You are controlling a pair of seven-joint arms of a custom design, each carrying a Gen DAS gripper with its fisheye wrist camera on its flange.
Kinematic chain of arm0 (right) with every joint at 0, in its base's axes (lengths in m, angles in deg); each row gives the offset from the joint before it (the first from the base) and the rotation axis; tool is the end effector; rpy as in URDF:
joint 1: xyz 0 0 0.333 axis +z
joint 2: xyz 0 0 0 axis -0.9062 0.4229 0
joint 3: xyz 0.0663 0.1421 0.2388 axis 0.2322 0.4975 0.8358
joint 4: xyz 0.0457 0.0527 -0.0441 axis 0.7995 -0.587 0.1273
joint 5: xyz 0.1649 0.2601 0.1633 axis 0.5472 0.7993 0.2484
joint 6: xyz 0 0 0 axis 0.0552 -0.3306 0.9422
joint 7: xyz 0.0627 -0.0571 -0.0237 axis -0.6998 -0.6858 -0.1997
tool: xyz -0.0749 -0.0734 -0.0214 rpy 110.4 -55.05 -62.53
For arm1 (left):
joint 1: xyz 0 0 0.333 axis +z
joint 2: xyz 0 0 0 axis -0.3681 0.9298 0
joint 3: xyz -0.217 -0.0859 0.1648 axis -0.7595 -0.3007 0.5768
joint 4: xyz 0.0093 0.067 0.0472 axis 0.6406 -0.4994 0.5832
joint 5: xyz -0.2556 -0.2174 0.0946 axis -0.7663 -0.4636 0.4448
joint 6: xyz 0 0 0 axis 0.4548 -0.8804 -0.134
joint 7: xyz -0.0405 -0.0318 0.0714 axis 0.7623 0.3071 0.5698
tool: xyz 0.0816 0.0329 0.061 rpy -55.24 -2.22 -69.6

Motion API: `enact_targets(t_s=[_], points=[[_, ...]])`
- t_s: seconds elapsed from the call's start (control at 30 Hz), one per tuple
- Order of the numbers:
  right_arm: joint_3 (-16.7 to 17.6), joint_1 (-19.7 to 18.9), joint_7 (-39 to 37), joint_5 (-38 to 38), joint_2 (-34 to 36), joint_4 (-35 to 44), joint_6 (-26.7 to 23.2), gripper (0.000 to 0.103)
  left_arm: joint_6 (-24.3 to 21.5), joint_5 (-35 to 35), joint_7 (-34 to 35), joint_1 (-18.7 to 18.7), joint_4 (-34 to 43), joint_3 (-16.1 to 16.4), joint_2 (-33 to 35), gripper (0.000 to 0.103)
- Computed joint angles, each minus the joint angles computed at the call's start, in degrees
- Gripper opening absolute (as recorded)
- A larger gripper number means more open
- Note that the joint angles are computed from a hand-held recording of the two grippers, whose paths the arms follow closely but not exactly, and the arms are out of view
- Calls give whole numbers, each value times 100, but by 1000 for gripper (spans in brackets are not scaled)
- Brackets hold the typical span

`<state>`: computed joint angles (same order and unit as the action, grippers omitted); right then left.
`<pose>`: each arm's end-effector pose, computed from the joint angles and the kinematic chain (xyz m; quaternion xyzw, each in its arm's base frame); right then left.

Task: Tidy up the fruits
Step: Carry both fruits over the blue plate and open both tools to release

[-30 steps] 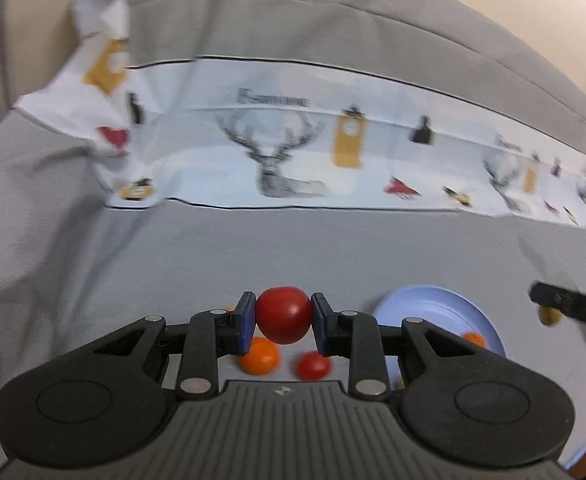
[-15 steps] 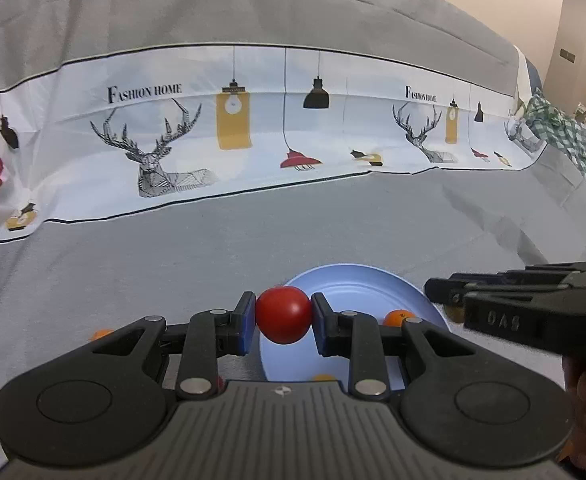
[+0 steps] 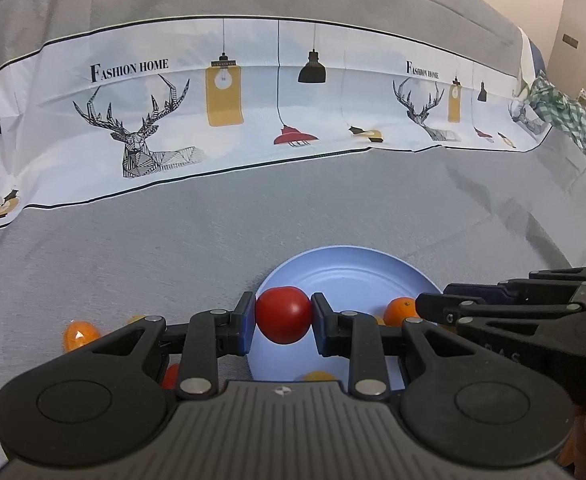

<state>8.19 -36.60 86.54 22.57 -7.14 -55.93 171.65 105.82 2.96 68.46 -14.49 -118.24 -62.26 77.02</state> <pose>0.5807 0.2942 0.3776 -0.6244 0.6851 -0.2495 0.2801 0.6249 -0.0408 0.3815 -0.5258 0.7548 -0.3464 0.1839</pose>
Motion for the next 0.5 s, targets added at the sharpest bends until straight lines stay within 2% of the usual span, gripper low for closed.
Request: enact_targets(t_s=[0.5], points=[[73, -60, -366, 250, 61, 35, -78, 24, 17, 282, -215, -73, 101, -8, 138, 32]])
